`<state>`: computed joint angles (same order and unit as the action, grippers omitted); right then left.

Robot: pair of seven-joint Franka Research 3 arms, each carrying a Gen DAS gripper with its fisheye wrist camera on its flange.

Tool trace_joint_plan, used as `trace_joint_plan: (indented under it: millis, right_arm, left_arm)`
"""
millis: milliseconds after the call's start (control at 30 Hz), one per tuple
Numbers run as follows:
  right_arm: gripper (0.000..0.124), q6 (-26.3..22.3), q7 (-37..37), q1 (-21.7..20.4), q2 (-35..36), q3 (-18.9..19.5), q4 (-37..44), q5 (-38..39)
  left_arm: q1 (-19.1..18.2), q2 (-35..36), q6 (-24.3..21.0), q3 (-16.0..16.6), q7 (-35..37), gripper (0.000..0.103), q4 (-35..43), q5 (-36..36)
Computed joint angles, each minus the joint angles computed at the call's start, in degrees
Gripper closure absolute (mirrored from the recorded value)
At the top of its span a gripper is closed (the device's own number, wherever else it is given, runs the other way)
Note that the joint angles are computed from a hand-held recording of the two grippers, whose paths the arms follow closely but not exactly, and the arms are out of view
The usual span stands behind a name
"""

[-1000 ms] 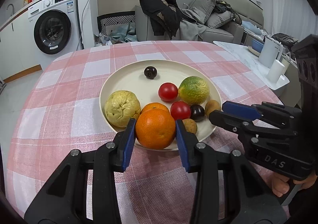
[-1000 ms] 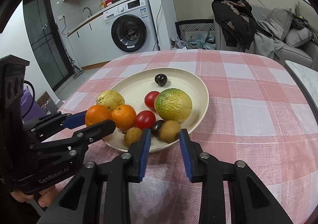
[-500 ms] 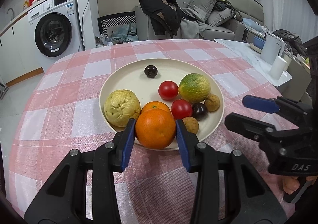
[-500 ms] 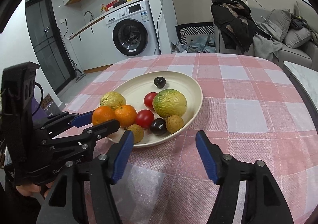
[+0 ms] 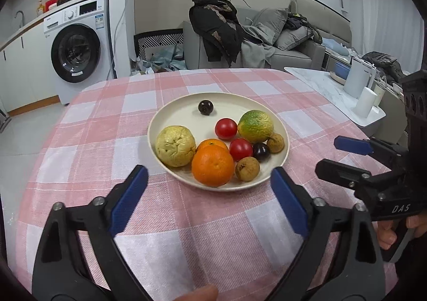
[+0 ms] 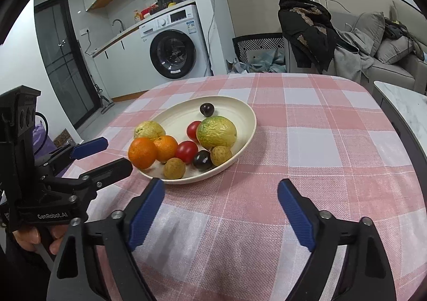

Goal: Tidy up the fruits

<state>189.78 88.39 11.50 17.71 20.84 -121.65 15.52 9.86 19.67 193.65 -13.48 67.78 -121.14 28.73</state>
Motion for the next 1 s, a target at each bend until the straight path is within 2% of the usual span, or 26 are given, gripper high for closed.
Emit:
trace_joint_plan:
  millis: [33, 100, 200, 267, 333, 500, 733, 867, 1000]
  right_arm:
    - [0.027, 0.9, -0.2, -3.1, 0.0, 3.2, -0.6, -0.8]
    - [0.021, 3.4, 0.3, -5.8, -0.1, 5.9, -1.8, -2.6]
    - [0.021, 6.8, 2.2, -6.1, -0.4, 6.1, -3.2, -5.6]
    - [0.021, 8.8, 4.0, -7.4, -0.5, 7.1, -4.2, -8.5]
    - [0.021, 11.0, 5.2, -6.5, -0.9, 5.9, -5.0, -9.9]
    - [0.021, 16.1, 6.1, -1.6, -1.4, 1.0, -6.7, -11.0]
    - [0.021, 19.7, 7.3, 4.2, -2.3, -5.0, -8.1, -11.5]
    - [0.021, 19.9, 6.5, 7.7, -2.3, -8.2, -7.8, -10.5]
    - [0.021, 19.9, 5.5, 9.3, -2.4, -9.6, -7.9, -9.7]
  left_arm:
    - [-2.4, -0.8, 1.9, 2.7, 0.4, 0.001, -1.3, -1.3]
    - [-4.4, -2.3, 5.0, 5.2, 0.7, 0.001, -3.7, -2.8]
    - [-4.9, -4.0, 8.8, 6.4, 0.1, 0.001, -6.8, -3.6]
    - [-8.8, -5.1, 12.8, 9.7, 3.8, 0.001, -9.6, -8.7]
    - [-11.8, -5.7, 15.2, 11.6, 8.4, 0.001, -11.3, -14.3]
    - [-11.2, -6.2, 16.9, 10.6, 10.2, 0.001, -12.9, -16.7]
    - [-11.3, -6.1, 19.3, 10.2, 12.0, 0.001, -14.1, -18.0]
    - [-11.7, -6.3, 19.1, 10.0, 13.2, 0.001, -14.3, -18.9]
    - [-11.5, -6.3, 19.1, 9.8, 13.0, 0.001, -14.3, -19.0]
